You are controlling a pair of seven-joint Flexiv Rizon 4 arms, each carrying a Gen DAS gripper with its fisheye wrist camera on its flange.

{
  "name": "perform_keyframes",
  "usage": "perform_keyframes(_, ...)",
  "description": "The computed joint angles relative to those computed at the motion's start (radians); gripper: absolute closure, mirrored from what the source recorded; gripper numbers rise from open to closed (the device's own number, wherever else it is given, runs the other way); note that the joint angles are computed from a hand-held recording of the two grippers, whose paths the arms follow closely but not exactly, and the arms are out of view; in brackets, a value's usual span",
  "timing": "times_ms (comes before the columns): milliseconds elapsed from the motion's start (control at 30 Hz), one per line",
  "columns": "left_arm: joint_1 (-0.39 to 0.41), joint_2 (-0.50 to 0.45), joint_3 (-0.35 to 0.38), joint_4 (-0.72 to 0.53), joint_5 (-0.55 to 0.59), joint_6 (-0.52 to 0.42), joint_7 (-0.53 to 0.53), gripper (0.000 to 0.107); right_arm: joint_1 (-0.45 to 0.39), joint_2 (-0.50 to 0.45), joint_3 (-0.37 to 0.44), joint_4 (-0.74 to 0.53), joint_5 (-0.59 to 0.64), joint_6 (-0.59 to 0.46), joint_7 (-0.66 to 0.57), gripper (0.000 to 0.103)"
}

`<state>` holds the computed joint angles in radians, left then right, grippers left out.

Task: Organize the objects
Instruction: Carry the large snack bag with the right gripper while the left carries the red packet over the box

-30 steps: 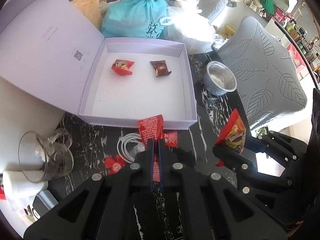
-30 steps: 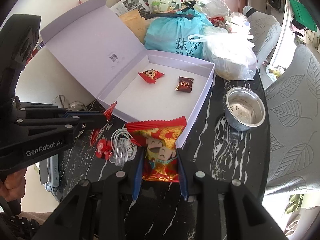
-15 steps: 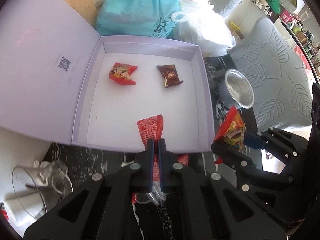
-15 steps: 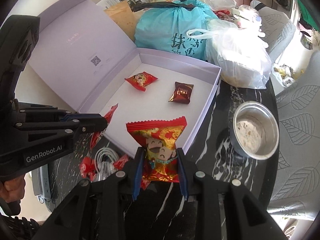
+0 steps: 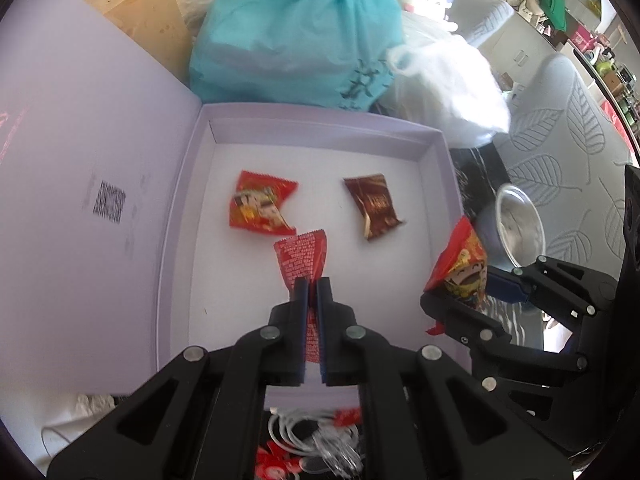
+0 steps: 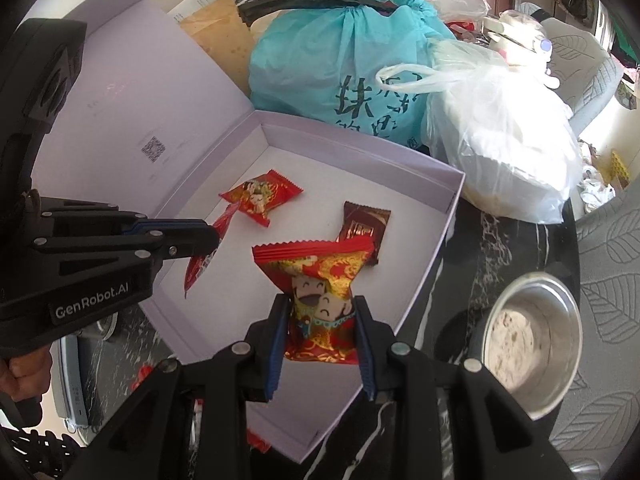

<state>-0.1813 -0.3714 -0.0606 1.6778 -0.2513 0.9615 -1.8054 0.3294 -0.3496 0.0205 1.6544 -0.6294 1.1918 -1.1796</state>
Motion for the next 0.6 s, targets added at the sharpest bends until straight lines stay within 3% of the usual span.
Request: perform_keyframes(600, 0.013, -0.136, 0.018, -0.165, 0.036, -0.005, 0.011, 0.103, 0.018, -0.148, -0.048, -0.22, 0.031, 0.003, -0.086, 0.072)
